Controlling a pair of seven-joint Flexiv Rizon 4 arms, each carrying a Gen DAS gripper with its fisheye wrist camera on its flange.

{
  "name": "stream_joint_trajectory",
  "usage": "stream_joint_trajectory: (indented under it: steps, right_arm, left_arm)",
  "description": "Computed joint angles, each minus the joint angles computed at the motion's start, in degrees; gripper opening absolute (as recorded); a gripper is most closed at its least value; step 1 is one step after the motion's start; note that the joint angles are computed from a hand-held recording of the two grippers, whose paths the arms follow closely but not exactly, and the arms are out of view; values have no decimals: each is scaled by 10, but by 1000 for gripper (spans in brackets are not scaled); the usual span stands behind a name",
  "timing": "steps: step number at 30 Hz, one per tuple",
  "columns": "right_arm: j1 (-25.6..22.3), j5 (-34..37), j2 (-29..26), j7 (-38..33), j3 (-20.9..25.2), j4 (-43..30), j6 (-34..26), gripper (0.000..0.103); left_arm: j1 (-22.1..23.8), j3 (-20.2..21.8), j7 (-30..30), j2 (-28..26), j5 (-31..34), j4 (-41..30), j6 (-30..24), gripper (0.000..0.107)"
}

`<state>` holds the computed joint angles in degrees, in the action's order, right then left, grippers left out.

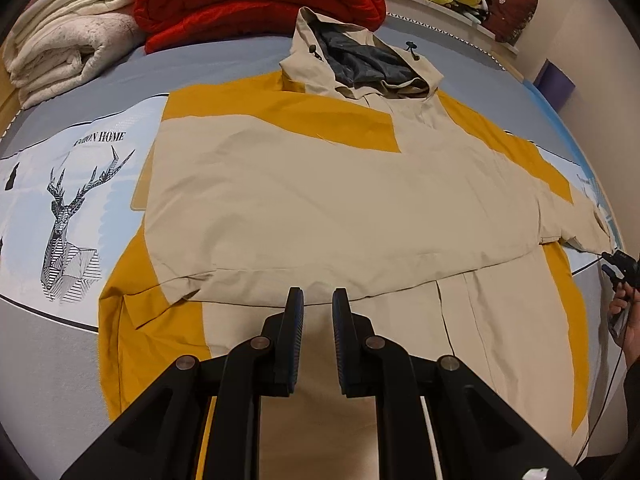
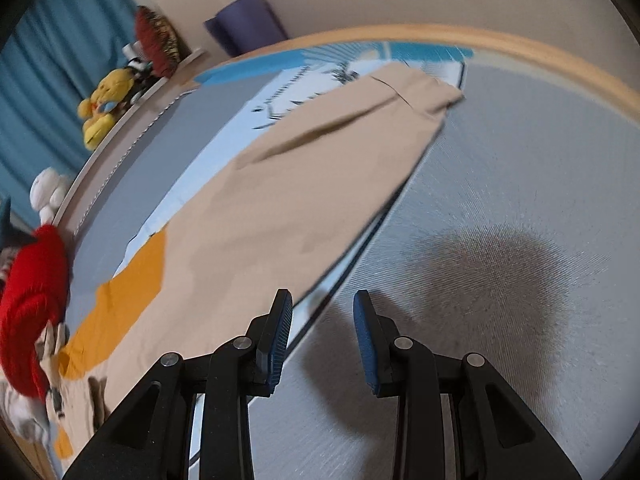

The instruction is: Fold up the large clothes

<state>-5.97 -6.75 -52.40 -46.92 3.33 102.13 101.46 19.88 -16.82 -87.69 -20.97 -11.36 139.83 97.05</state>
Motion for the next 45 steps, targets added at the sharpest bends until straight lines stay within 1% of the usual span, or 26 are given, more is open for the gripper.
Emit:
stream_joint_trajectory:
  steps: [7, 10, 12, 13, 14, 15, 16, 18, 21, 22, 24, 25, 29, 32, 34, 35, 37, 39, 40, 41, 42, 43, 45]
  right_arm:
    - [-55, -14, -41, 10, 56, -43, 27, 33]
    - [-65, -22, -52, 17, 65, -57, 32, 33]
    - [-70, -28, -58, 20, 68, -64, 35, 33]
    - [-73, -30, -61, 23, 71, -67, 38, 31]
    - [-74, -31, -64, 26, 71, -69, 42, 27]
    - [-76, -33, -66, 29, 72, -71, 43, 19]
    - [-79, -34, -69, 33, 75, -73, 44, 17]
    - [-89, -37, -74, 42, 86, -74, 52, 14]
    - [-90, -39, -78, 58, 86, -77, 62, 12]
    - [-86, -38, -78, 63, 84, -77, 68, 9]
    - [-71, -34, -73, 72, 69, -75, 77, 4]
    - [-56, -27, -68, 75, 53, -72, 87, 3]
    - [9, -6, -36, 69, -8, -60, 118, 2]
    - [77, 11, -7, 40, -65, -51, 124, 1]
    - [116, 14, 10, 11, -87, -47, 129, 1]
    - [132, 10, 20, -5, -89, -45, 129, 1]
    - [145, -8, 36, -33, -72, -43, 134, 1]
    - [174, -27, 55, -70, -66, -36, 137, 1]
    - [185, -41, 64, -89, -55, -32, 140, 1]
    - [189, -61, 75, -105, -33, -25, 142, 1]
    - [203, -66, 83, -118, -26, -18, 143, 1]
    - [208, -78, 92, -128, -8, -10, 145, 1]
    - [201, -128, 102, -140, 47, -1, 143, 1]
  left_arm:
    - [-4, 4, -7, -8, 5, -4, 5, 13]
    - [-15, 16, -5, -11, 7, -9, 0, 13]
    - [-12, 12, -3, -14, 6, -10, -1, 13]
    - [-12, 12, -2, -15, 5, -11, -2, 13]
    - [-11, 12, -1, -16, 5, -11, -2, 13]
    - [-9, 10, 0, -17, 4, -11, -2, 13]
    - [-8, 8, 0, -17, 4, -11, -2, 13]
    - [-5, 5, 1, -17, 4, -10, -2, 13]
    - [-7, 7, 0, -18, 2, -11, 0, 13]
    - [-4, 4, 0, -18, 3, -10, 1, 13]
    - [-2, 1, -2, -18, 4, -9, 3, 13]
    - [0, -1, -2, -18, 5, -9, 3, 13]
    - [5, -5, -4, -17, 6, -8, 3, 13]
    - [16, -16, -7, -14, 8, -5, 6, 13]
    - [32, -30, -9, -11, 9, -2, 8, 13]
    - [40, -37, -11, -9, 10, 0, 9, 13]
    - [49, -44, -14, -6, 12, 1, 8, 13]
    - [62, -54, -17, -3, 13, 4, 9, 13]
    - [74, -64, -19, -1, 13, 7, 10, 13]
    - [87, -76, -22, 1, 13, 10, 11, 13]
    - [99, -86, -25, 2, 14, 12, 12, 13]
    - [113, -98, -29, 4, 16, 14, 14, 13]
    - [139, -121, -35, 7, 20, 19, 13, 13]
